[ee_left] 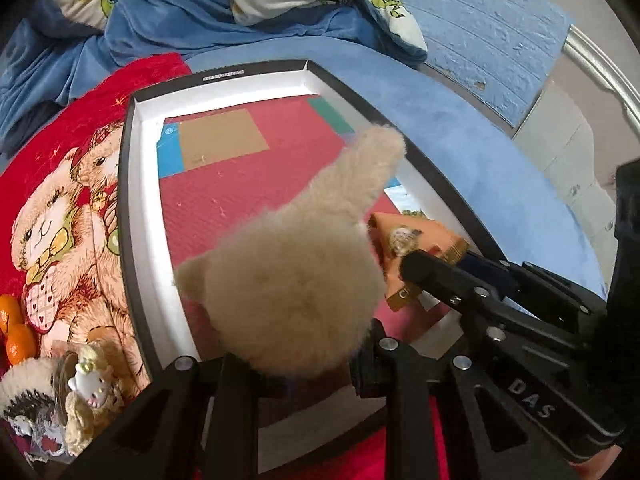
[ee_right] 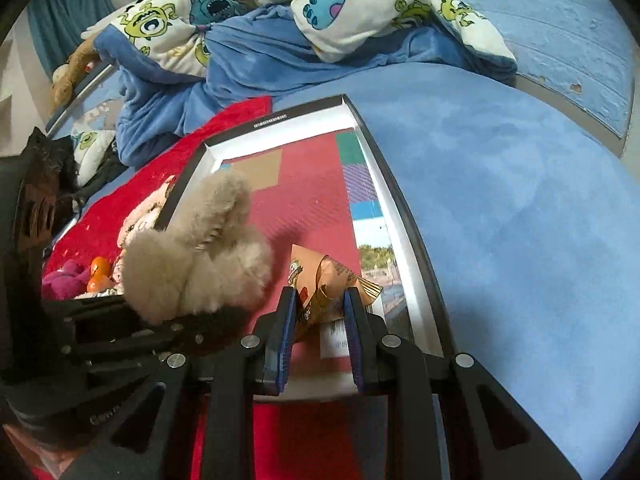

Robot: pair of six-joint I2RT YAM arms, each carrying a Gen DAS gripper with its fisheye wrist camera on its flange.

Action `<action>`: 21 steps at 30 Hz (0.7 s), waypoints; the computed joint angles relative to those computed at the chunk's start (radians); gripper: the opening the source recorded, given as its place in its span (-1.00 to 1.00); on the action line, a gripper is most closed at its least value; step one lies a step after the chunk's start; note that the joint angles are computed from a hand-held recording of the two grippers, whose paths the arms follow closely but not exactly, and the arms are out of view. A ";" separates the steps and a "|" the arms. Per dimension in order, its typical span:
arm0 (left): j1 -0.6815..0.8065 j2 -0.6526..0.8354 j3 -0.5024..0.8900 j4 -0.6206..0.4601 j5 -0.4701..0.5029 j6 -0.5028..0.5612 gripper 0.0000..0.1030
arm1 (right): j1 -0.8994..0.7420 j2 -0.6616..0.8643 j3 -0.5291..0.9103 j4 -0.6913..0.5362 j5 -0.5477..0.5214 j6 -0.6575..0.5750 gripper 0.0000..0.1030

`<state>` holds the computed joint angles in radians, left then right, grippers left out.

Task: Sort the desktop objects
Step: 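Carry the plush in the left tool and packet in the right tool to the black box, then open the left tool to drop the plush in the box while the right tool releases the packet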

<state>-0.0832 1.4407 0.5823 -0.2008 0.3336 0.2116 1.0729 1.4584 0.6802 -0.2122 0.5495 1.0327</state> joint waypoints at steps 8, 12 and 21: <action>-0.044 0.010 -0.027 0.092 -0.037 -0.033 -0.58 | -0.012 -0.003 -0.058 0.099 0.011 -0.044 -0.58; -0.061 -0.003 -0.035 0.096 -0.060 -0.059 -0.58 | 0.001 0.006 -0.056 0.105 0.038 -0.041 -0.59; -0.038 -0.042 -0.033 0.104 -0.143 -0.053 0.48 | 0.035 -0.040 -0.079 0.097 0.107 -0.021 0.21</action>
